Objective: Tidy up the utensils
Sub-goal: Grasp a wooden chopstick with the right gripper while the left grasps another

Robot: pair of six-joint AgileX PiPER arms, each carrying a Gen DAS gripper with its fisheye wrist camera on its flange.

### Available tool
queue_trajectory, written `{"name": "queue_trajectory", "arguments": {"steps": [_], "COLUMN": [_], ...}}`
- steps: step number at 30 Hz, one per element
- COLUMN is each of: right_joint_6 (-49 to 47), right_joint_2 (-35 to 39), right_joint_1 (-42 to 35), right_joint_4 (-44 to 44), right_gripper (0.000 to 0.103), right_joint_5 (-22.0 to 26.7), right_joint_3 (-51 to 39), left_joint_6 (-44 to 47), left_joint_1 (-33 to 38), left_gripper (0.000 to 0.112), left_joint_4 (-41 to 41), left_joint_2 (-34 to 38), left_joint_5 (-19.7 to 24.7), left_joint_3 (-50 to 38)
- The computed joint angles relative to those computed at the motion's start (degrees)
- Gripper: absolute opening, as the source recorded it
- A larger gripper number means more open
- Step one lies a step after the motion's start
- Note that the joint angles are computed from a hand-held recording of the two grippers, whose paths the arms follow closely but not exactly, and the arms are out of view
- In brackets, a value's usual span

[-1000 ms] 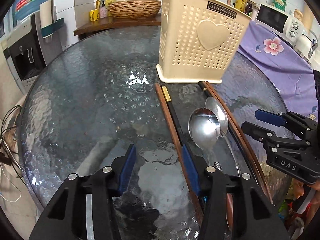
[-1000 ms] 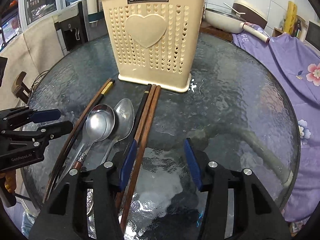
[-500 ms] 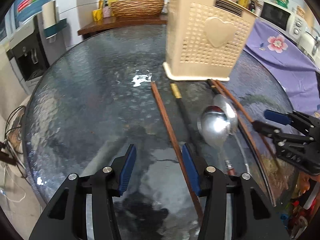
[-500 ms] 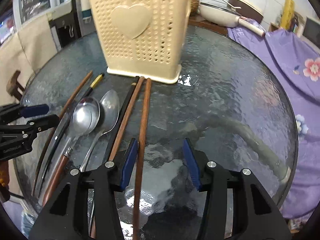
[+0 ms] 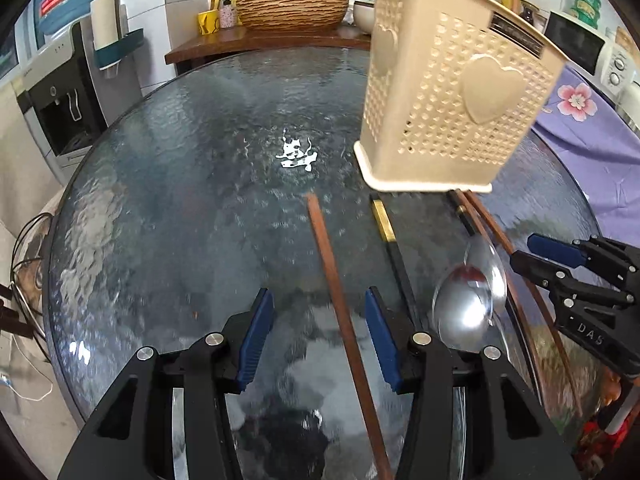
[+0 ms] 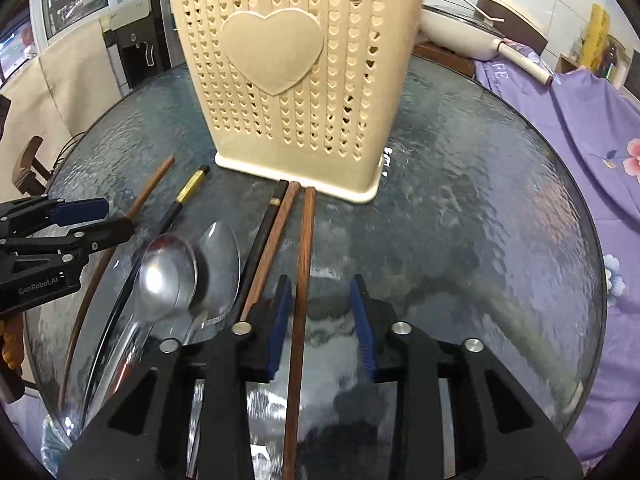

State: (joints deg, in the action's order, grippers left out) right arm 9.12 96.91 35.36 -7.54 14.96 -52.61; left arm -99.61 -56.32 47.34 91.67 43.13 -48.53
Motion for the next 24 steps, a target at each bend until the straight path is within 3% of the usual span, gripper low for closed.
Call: {"name": "queue_trajectory", "arguments": {"steps": [2, 15, 22, 24], "right_joint_6": [-3.82, -5.68, -7.35, -8.43], "right_joint_2": [1.39, 6.41, 7.21, 7.38], "right_joint_1": [-0.42, -0.9, -0.89, -1.13], "right_joint_4": [4.08, 6.29, 7.28, 8.32], "right_gripper": [0.027, 0.02, 0.008, 0.007], "right_joint_5": [0.93, 6.04, 8.04, 8.5], "right_joint_3": [-2.0, -10.77, -12.86, -13.35], "left_joint_6": [2.76, 14.68, 16.39, 15.58], "left_joint_1": [1.95, 10.11, 10.48, 9.87], "left_gripper": [0.043, 0.03, 0.009, 0.009], "left_joint_4": [-1.2, -6.03, -6.63, -6.13], "left_joint_2": [0.51, 4.25, 5.67, 5.83], "left_joint_5": [-0.48, -1.93, -1.58, -1.49], "left_joint_3": [-1.09, -7.07, -8.96, -8.89]}}
